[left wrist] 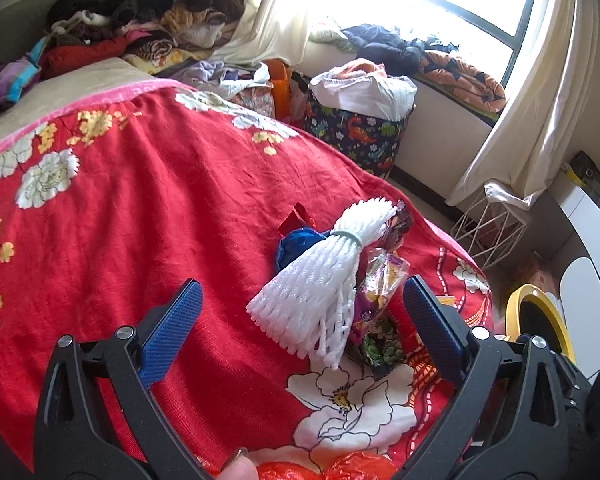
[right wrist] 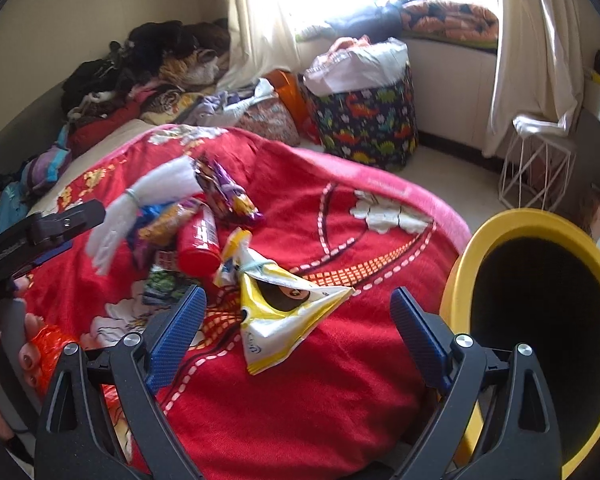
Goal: Collect trash
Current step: 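Grasp a second white foam net with the left tool while the right tool grasps the yellow snack wrapper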
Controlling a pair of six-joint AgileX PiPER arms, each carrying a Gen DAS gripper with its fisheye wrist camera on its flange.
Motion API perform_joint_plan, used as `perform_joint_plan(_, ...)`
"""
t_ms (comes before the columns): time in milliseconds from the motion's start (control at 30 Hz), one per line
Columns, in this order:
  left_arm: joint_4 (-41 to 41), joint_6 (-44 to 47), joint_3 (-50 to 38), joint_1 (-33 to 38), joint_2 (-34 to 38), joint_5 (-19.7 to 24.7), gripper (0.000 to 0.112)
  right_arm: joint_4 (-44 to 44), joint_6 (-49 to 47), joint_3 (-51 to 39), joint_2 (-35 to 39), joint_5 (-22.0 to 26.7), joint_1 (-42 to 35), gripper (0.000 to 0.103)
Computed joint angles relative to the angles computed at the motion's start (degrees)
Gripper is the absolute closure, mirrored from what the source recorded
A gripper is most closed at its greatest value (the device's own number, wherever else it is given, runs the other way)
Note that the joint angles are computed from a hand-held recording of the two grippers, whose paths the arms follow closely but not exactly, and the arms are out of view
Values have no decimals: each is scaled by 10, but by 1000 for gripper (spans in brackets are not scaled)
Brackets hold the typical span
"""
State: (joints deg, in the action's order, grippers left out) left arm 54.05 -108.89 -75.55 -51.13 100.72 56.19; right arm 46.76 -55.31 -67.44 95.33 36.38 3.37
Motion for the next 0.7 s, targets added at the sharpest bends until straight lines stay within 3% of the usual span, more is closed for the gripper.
perform_joint_plan(233, -1, -13, 16, 16, 2, -41, 36, -8, 30, -37, 43, 30, -3, 14)
perform_joint_plan(333, 0, -15, 18, 21, 3, -52, 45, -7, 29, -49, 59, 43, 1, 28)
perform_joint_plan(400, 0, -16, 21, 22, 4, -58, 51, -9, 25, -52, 64, 51, 2, 46)
perform_joint_plan(433, -1, -15, 17, 21, 6, -56, 56, -9, 23, -51, 65, 52, 3, 50)
perform_joint_plan(700, 9, -17, 21, 7, 3, -44, 86, 48, -48, -20, 40, 54, -19, 54)
